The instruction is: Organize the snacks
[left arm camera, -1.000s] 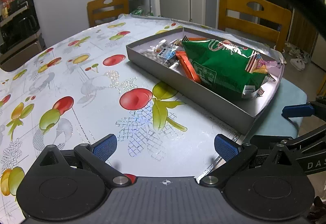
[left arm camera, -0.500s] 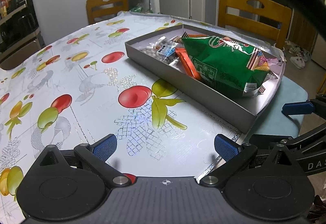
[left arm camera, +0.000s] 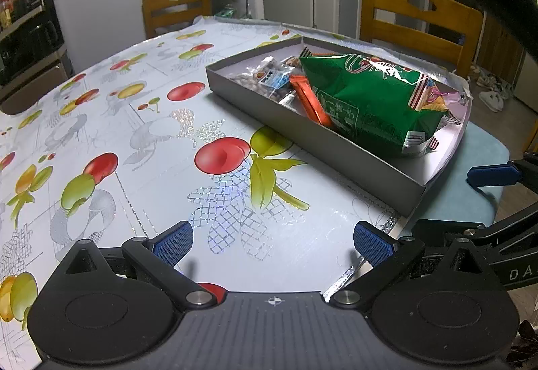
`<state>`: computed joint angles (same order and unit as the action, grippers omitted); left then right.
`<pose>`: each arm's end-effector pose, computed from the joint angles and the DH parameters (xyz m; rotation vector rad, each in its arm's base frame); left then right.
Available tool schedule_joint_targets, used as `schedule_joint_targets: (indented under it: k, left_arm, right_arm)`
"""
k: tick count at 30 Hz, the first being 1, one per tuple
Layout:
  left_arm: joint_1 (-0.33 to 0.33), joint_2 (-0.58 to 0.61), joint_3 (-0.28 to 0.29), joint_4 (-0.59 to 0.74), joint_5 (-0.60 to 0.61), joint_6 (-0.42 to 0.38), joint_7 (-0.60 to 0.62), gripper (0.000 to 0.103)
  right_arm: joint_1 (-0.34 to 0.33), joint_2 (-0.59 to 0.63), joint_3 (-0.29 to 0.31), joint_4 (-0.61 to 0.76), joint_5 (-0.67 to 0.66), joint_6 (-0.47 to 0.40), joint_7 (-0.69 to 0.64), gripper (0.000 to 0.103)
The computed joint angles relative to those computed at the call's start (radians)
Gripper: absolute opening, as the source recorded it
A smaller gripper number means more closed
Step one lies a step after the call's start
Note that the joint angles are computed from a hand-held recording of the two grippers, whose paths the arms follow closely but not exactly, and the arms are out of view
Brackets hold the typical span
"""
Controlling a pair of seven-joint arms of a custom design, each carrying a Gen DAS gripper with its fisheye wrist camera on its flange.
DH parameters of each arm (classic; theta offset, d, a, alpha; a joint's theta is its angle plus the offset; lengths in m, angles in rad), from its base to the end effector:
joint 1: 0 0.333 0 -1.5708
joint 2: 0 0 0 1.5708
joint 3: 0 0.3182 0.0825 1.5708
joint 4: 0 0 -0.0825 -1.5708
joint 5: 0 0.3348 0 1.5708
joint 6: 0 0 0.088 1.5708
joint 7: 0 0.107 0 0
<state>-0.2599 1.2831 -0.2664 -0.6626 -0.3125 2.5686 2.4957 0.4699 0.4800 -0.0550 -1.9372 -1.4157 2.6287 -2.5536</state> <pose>0.7556 -0.2767 0.2708 -0.7938 2.5469 -1.0056 0.5356 0.2646 0.2812 -1.2682 2.1554 -0.8242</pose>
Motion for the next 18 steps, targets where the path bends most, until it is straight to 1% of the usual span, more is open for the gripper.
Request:
schedule_joint_targets:
  k: [14,17,18]
  left_arm:
    - [0.002,-0.007,0.001,-0.015,-0.003,0.003,0.0,0.103]
    - [0.013,-0.03,-0.013,-0.067,-0.019,0.039,0.031,0.102]
    - [0.012,-0.03,-0.012,-0.067,-0.021,0.039,0.031,0.102]
  right_arm:
    - [0.0,0.001,-0.001,0.0,-0.003,-0.002,-0.002,0.102]
    - [0.001,0.001,-0.002,-0.001,-0.007,-0.002,0.002,0.102]
    - [0.001,0.001,-0.001,0.0,-0.006,-0.003,0.002,0.102]
